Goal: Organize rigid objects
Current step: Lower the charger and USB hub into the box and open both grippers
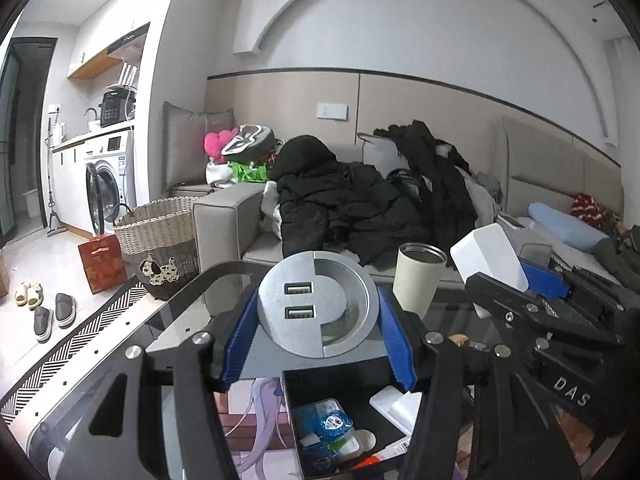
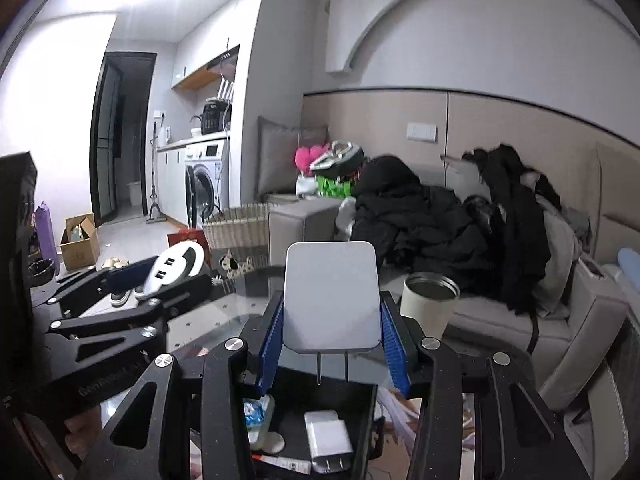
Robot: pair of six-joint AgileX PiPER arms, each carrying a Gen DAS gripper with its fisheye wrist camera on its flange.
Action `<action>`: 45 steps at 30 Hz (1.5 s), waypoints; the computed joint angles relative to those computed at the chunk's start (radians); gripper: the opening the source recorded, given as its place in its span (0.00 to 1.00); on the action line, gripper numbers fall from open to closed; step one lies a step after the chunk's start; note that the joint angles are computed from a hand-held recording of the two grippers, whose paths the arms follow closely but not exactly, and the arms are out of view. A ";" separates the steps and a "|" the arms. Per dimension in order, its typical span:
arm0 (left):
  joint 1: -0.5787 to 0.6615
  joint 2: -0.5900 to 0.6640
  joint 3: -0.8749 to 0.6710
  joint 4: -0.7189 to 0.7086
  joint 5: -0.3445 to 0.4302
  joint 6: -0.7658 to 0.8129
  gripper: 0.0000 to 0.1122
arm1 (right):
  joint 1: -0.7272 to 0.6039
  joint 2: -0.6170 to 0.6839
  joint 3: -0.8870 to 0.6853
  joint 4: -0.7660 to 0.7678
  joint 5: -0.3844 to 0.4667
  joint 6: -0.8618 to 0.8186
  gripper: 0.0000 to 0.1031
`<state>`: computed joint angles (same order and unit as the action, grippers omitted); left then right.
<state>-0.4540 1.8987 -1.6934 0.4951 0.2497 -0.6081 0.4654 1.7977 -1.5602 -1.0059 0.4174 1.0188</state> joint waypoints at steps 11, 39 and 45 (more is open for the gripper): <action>0.016 0.179 -0.312 -0.433 0.334 0.391 0.51 | -0.064 0.089 -0.153 0.430 0.104 -0.408 0.44; 0.008 0.467 -0.760 -0.538 0.818 0.532 0.51 | -0.149 0.366 -0.494 0.857 0.517 -0.805 0.44; 0.010 0.462 -0.752 -0.539 0.814 0.531 0.52 | -0.150 0.365 -0.502 0.863 0.526 -0.801 0.44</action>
<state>-0.4445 2.3608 -2.4453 -0.0439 1.0639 -0.0769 0.3152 2.1624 -2.0620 -0.1426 0.9433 0.2179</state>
